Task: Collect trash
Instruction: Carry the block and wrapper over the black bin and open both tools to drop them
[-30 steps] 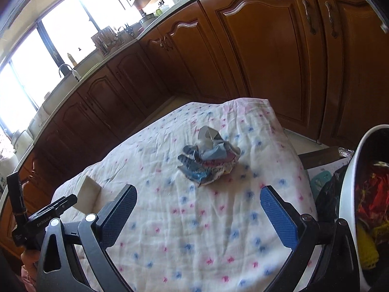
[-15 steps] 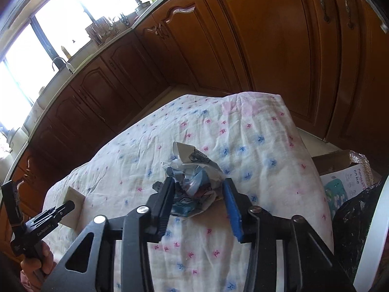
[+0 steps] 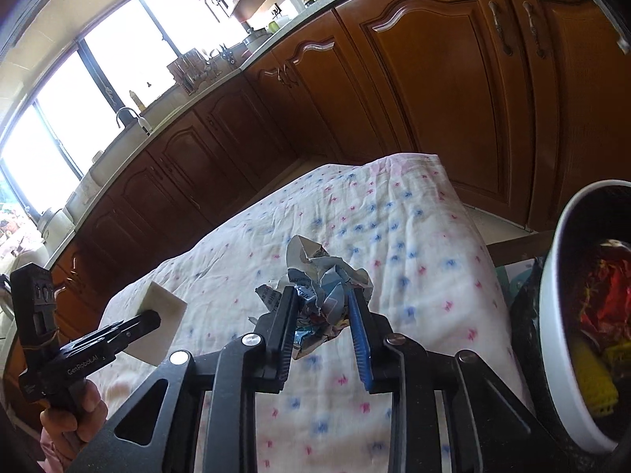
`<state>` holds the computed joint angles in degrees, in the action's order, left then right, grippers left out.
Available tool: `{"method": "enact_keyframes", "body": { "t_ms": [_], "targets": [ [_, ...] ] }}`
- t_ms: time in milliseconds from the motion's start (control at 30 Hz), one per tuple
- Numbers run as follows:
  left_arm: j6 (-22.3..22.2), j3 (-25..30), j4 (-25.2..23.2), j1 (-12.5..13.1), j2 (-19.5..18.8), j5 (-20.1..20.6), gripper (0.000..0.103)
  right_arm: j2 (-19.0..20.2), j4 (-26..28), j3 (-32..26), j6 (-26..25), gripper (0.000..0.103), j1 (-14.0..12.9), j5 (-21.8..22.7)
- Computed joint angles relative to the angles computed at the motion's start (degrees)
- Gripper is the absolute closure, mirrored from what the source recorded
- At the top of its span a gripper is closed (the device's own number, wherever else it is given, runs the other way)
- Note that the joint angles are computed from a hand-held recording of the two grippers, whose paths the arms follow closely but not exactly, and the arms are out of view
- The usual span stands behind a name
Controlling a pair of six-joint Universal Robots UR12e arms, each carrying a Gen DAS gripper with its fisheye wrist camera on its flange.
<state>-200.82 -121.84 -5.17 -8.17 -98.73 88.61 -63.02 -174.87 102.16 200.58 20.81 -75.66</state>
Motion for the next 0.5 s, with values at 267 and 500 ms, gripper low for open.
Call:
{"method": "enact_keyframes", "body": {
  "t_ms": [267,500],
  "targets": [
    [1.72,1.43,-0.90,-4.34,-0.13,-0.88,0.074,-5.55,-5.60,7.67,1.72,0.077,-0.47,-2.12],
    [3.00,3.32,-1.55,-7.71,-1.11,-0.59,0.074,-9.61,-9.38,12.90,3.36,0.077,-1.42,-4.43]
  ]
}}
